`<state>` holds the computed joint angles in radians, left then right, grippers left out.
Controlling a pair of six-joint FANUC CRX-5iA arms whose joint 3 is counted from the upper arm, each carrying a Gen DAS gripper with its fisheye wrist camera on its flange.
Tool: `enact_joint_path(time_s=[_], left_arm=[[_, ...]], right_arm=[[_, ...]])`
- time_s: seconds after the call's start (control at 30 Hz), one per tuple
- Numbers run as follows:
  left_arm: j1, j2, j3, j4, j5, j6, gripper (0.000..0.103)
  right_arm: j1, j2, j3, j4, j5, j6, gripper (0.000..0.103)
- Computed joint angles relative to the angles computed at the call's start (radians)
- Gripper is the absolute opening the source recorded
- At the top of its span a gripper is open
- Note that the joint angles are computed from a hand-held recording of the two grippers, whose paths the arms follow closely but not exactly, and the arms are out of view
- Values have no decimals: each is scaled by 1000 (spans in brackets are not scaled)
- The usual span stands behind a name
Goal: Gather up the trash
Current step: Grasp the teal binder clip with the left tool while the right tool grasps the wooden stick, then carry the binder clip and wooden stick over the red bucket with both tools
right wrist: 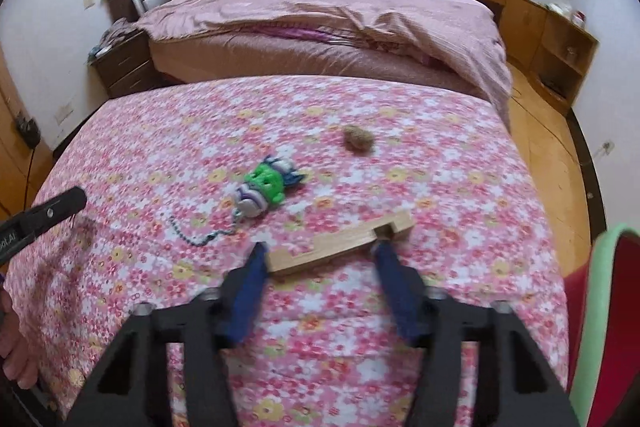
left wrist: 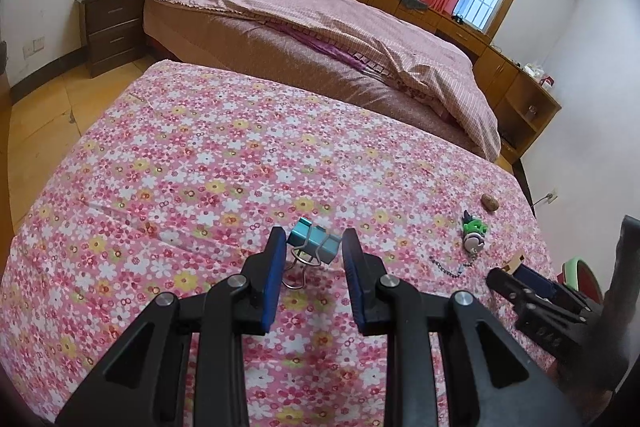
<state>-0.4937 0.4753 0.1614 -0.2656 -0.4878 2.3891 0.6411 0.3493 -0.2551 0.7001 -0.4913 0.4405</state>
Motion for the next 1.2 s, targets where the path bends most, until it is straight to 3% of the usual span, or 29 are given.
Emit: enact_joint_path(time_s=[0.1, 0.23, 0.53, 0.8, 0.93, 1.07, 1.2], left_arm=[[1, -4, -7, 5, 6, -3, 28], [0, -9, -12, 6, 18, -7, 28], [-7, -20, -27, 22, 53, -36, 28], [-13, -37, -55, 110, 116, -153, 28], [-29, -76, -92, 162, 157, -244, 28], [-62, -95, -78, 134, 123, -252, 28], [-89, -96, -61, 201, 101, -330, 28]], right_arm=[[-14, -35, -33, -43, 52, -42, 55], [-14, -82, -99, 8, 76, -144, 55], [-20, -258, -320, 250, 138, -491, 55], [-48, -440, -498, 434, 124, -744, 55], [-48, -529, -562, 431, 70, -775, 55], [-57, -601, -614, 434, 35, -806, 55], [-67, -654, -646, 395, 25, -794, 55]])
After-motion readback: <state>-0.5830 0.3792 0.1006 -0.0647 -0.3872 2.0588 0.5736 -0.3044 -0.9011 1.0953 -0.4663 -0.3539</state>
